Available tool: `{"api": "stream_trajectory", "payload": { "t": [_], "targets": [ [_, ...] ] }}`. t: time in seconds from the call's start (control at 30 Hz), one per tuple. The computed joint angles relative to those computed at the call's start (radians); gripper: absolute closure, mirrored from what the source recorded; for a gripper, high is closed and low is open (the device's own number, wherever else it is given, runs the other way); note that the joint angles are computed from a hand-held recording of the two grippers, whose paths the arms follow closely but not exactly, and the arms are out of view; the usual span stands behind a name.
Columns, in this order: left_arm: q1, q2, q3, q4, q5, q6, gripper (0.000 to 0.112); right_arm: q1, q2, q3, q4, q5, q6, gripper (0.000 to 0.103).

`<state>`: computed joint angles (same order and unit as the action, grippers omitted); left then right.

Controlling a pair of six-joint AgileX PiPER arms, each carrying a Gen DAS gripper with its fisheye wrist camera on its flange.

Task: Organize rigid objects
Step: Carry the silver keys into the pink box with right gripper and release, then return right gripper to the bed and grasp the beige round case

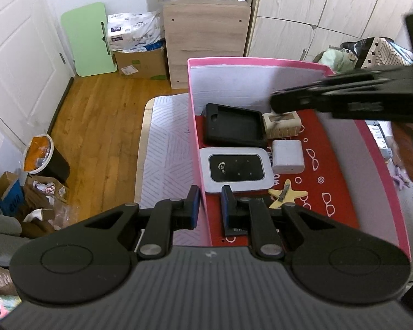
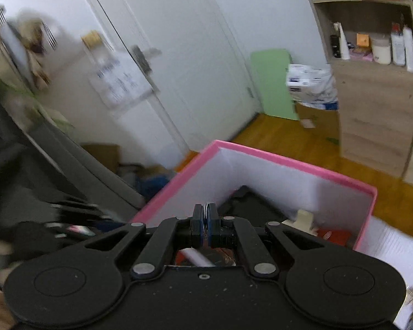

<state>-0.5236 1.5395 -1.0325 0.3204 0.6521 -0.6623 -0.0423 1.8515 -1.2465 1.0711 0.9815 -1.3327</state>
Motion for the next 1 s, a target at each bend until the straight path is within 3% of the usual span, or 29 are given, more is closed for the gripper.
{"api": "stream_trajectory", "payload": {
  "t": [0.2,0.27,0.37,0.53,0.77,1.0],
  "targets": [
    [0.017,-0.009,0.009,-0.029,-0.01,0.021,0.098,0.118,0.052,-0.051,-0.09,-0.171,0.052,0.098],
    [0.021,-0.01,0.011,-0.037,-0.014,0.026,0.098,0.132,0.072,-0.089,-0.136,-0.163,0.102,0.096],
    [0.025,-0.011,0.012,-0.048,-0.018,0.035,0.098,0.122,0.032,-0.047,-0.076,-0.206,0.021,0.09],
    [0.039,-0.02,0.023,-0.075,-0.031,0.062,0.098,0.049,-0.002,-0.028,-0.047,-0.118,0.023,0.083],
    [0.039,-0.018,0.021,-0.075,-0.032,0.06,0.098,-0.161,-0.122,0.09,0.02,0.028,-0.032,0.072],
    [0.025,-0.014,0.023,-0.042,-0.034,0.015,0.098,-0.357,-0.221,0.177,0.016,0.069,-0.104,0.063]
  ]
}}
